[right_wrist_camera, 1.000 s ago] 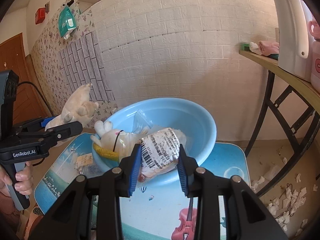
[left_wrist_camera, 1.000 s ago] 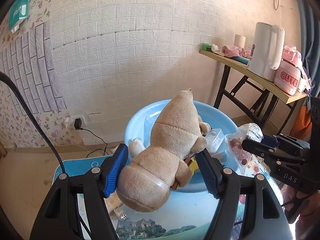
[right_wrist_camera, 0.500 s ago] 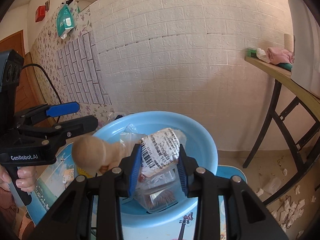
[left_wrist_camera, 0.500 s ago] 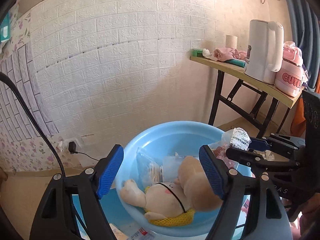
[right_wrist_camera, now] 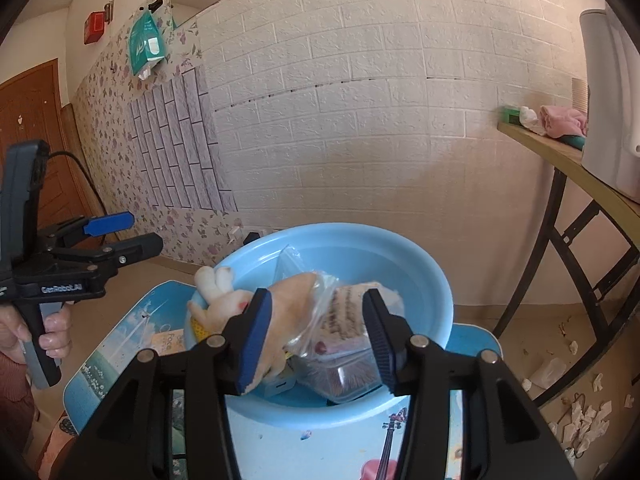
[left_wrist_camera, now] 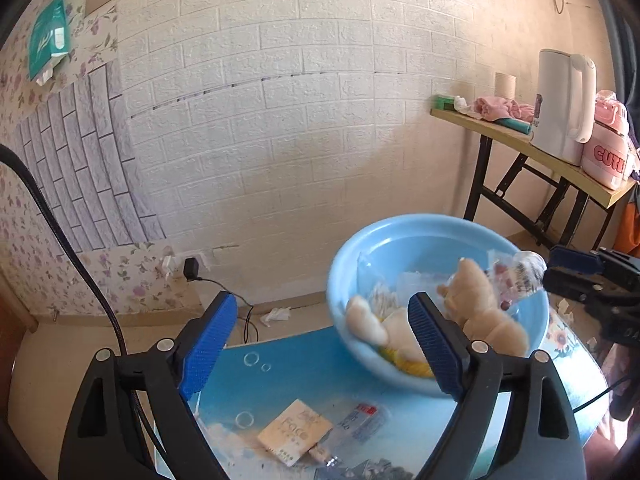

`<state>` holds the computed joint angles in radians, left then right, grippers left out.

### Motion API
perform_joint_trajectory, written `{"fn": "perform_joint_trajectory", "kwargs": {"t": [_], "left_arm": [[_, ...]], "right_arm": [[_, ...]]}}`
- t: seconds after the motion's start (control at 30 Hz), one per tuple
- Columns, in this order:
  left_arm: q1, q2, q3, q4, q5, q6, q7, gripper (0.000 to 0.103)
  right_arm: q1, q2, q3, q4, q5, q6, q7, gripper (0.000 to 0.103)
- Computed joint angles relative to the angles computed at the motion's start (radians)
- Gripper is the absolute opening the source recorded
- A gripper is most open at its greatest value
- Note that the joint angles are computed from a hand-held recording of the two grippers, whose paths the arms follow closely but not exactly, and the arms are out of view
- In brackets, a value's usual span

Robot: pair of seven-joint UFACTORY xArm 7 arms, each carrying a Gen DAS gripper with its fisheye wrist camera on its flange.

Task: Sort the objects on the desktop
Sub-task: 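Move both grippers back over the table toward the tissue pack and bottle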

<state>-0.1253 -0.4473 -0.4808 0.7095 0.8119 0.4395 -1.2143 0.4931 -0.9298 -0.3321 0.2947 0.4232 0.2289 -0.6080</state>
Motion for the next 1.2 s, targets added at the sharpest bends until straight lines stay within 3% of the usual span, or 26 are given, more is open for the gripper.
{"fn": "perform_joint_trajectory", "kwargs": {"t": [0.13, 0.2, 0.27, 0.5, 0.73, 0.87, 0.97, 1.2], "left_arm": [[-0.045, -0.079, 0.046, -0.121, -0.086, 0.015, 0.033, 0.087], [-0.058, -0.115, 0.057, -0.182, -0.130, 0.018, 0.050, 0.087], [-0.071, -0.144, 0.067, -0.236, -0.175, 0.025, 0.075, 0.087], [-0.118, -0.199, 0.060, -0.344, -0.270, 0.071, 0.156, 0.087], [-0.148, -0.242, 0.100, -0.431, -0.335, -0.046, 0.285, 0.087], [-0.139, -0.218, 0.124, -0.449, -0.365, -0.125, 0.393, 0.087], [-0.107, -0.190, 0.124, -0.449, -0.371, -0.178, 0.464, 0.087], [0.007, -0.082, 0.106, -0.423, -0.379, -0.292, 0.586, 0.087]], "right_arm": [[-0.076, -0.148, 0.076, -0.073, -0.028, 0.088, 0.041, 0.049], [-0.097, -0.210, 0.097, -0.101, -0.040, 0.135, 0.056, 0.061], [-0.110, -0.260, 0.116, -0.128, -0.048, 0.172, 0.075, 0.066], [-0.065, -0.255, 0.183, -0.185, -0.043, 0.241, 0.159, 0.067], [0.073, -0.047, 0.193, -0.164, -0.007, 0.150, 0.203, 0.068], [0.152, 0.080, 0.176, -0.129, 0.031, 0.066, 0.220, 0.086], [0.195, 0.163, 0.176, -0.098, 0.044, 0.001, 0.236, 0.091], [0.257, 0.320, 0.193, -0.036, 0.035, -0.074, 0.270, 0.092]]}}
